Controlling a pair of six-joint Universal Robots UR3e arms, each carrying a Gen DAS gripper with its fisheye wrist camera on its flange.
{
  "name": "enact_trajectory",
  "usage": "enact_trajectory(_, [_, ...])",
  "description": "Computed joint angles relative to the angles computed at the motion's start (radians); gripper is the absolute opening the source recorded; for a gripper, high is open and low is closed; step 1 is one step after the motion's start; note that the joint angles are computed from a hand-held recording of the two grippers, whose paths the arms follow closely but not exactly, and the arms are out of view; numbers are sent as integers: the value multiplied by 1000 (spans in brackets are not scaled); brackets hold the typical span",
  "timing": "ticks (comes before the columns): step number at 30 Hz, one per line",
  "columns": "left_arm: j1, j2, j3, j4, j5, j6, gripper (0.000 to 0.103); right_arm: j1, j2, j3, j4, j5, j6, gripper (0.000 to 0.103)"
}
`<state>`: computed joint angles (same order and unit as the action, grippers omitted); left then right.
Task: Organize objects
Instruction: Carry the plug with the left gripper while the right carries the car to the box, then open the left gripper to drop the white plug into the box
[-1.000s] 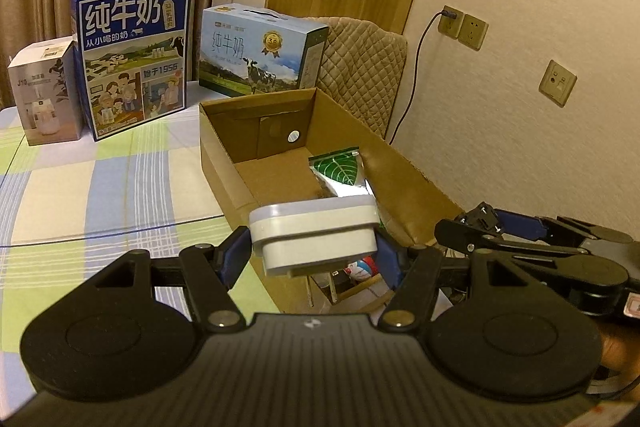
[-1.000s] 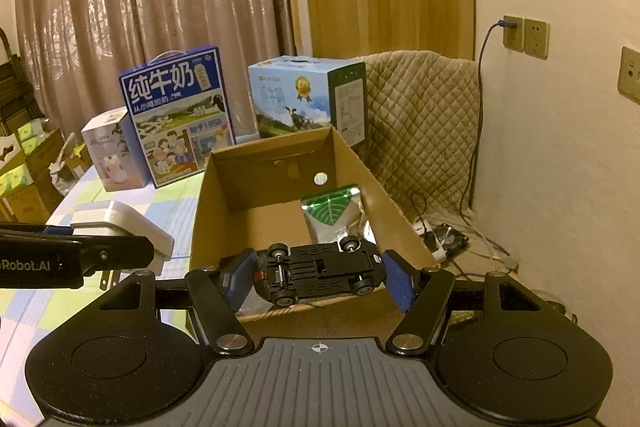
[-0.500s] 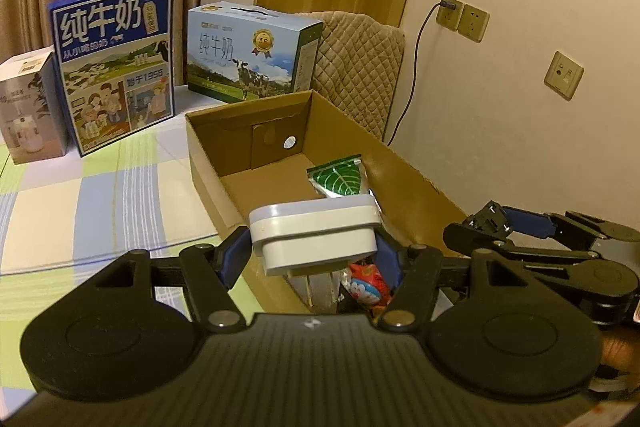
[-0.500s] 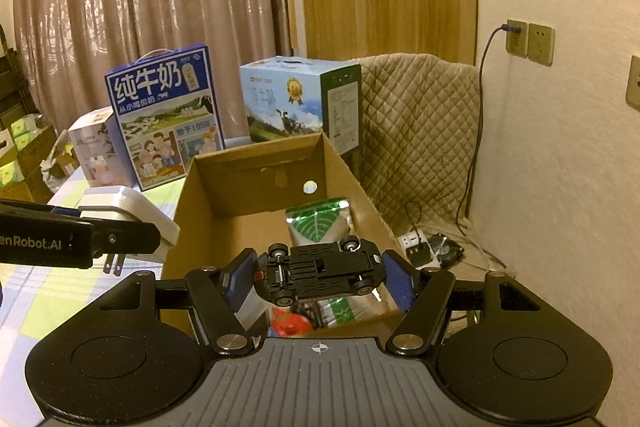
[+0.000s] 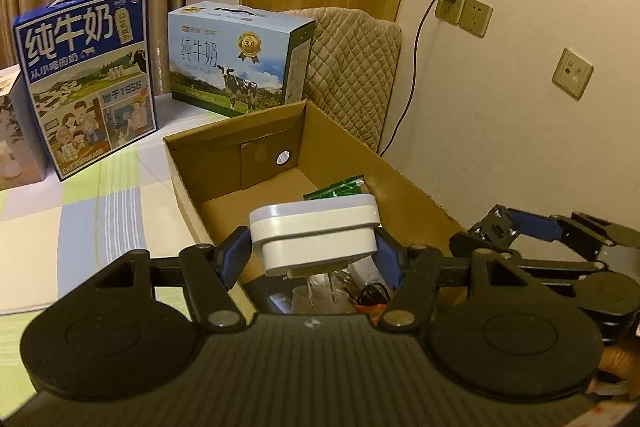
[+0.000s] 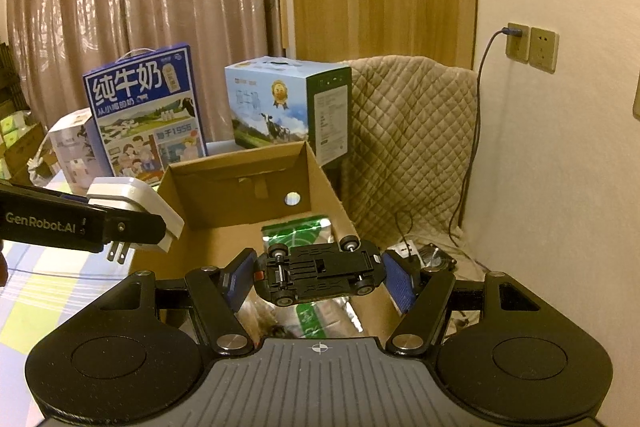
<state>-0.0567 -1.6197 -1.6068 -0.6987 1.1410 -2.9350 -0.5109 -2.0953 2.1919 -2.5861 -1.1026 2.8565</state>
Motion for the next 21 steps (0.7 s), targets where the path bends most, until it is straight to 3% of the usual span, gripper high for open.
enact_trajectory(21, [-29,-258,256,-48,46,-18,61,109,259,-104,-144,-89,38,65])
